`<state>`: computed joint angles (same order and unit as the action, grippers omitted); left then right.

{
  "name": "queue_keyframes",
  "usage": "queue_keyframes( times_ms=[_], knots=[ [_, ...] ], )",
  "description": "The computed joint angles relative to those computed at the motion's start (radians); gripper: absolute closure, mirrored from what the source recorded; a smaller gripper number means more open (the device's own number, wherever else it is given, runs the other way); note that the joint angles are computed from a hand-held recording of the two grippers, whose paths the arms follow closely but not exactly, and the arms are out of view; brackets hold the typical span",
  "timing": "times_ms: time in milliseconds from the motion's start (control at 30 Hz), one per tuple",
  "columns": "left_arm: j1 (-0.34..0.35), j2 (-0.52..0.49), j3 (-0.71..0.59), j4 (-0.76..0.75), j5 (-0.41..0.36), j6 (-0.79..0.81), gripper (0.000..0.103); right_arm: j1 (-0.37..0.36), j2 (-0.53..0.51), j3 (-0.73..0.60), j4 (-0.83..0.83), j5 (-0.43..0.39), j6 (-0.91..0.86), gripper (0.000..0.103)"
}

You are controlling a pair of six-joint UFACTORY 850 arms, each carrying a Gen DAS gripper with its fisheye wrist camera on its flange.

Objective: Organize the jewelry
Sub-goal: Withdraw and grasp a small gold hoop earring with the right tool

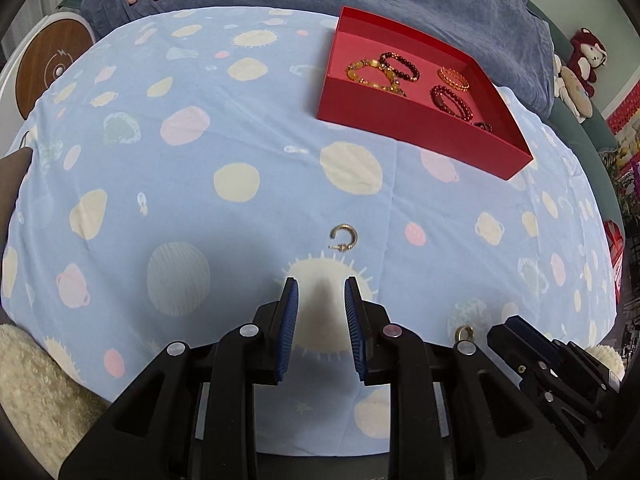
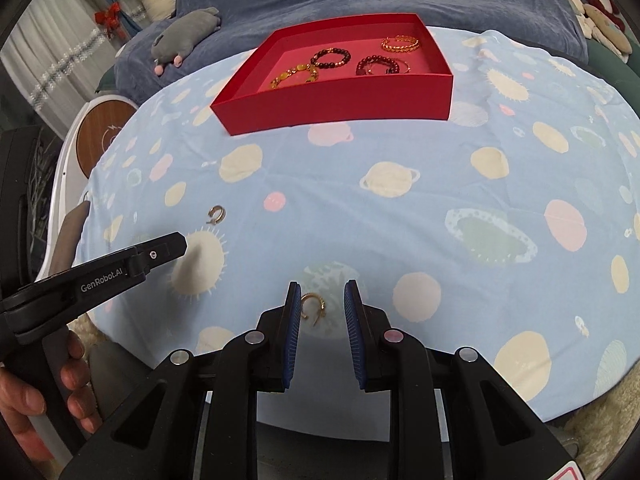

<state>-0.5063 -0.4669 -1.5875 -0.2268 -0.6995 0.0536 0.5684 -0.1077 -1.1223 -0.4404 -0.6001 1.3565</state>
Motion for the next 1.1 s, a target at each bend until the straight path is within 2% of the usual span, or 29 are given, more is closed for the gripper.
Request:
queue_keyframes(
  times_ms=[333, 1000, 1100],
  knots=[
    [-0.004, 0.027, 0.042, 0.026, 0.009, -0.001, 0.080, 0.022, -0.031, -0.022, 0.007, -0.009, -0.029, 0.080],
    [-0.007, 0.029, 0.055, 0.024, -0.008, 0.003, 0.080, 0.018, -0.069, -0.038, 0.010, -0.022, -0.061, 0.079],
    [-0.005, 0.028, 0.056, 0.021, -0.010, -0.004, 0.080, 0.019, -0.075, -0.042, -0.002, -0.028, -0.060, 0.085]
  ],
)
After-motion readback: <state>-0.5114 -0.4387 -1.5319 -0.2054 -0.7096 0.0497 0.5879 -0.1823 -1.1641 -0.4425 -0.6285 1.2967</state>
